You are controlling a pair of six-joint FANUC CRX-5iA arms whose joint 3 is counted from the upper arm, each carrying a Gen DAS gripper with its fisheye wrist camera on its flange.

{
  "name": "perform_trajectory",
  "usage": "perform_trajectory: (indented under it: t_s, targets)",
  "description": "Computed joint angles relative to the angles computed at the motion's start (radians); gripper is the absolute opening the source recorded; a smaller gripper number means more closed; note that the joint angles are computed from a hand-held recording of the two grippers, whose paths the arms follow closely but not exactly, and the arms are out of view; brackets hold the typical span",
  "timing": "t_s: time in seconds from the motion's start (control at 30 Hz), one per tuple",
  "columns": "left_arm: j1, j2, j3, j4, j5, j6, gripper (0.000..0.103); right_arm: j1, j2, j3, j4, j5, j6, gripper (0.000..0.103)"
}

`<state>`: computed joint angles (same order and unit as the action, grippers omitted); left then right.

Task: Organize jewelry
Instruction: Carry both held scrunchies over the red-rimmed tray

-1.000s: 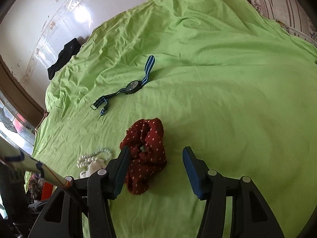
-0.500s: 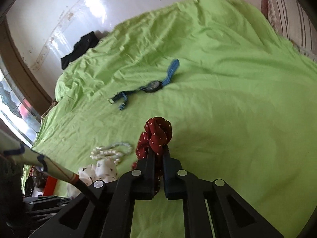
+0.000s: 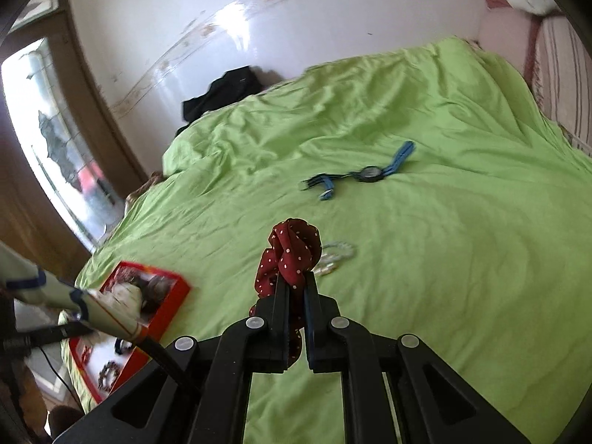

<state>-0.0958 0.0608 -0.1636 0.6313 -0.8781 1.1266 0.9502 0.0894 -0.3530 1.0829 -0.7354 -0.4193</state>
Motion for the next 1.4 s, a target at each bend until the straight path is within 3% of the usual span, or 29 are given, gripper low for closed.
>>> perform_trajectory:
  t_s: [0.27, 0.43, 0.83, 0.97, 1.27, 1.4]
  targets:
    - [0.218, -0.123, -0.137, 0.017, 0.020, 0.004, 0.006, 0.072, 0.090, 0.114, -0.062, 0.014, 0.067, 0.007]
    - [0.260, -0.166, -0.168, -0.024, 0.055, -0.003, 0.007, 0.090, 0.137, 0.183, -0.120, 0.051, 0.116, 0.007]
    - [0.262, -0.142, -0.216, -0.035, 0.073, -0.066, 0.006, 0.131, 0.335, 0.524, -0.347, 0.043, 0.449, 0.007]
    - [0.255, -0.133, -0.220, -0.062, 0.101, -0.062, 0.007, 0.126, 0.430, 0.688, -0.459, 0.031, 0.583, 0.007]
    - [0.262, -0.125, -0.224, -0.122, 0.136, -0.042, 0.007, 0.095, 0.697, 1.158, -0.676, -0.096, 0.869, 0.007]
    - [0.261, -0.130, -0.232, -0.124, 0.148, -0.050, 0.007, 0.077, 0.872, 1.471, -0.777, -0.244, 0.969, 0.007]
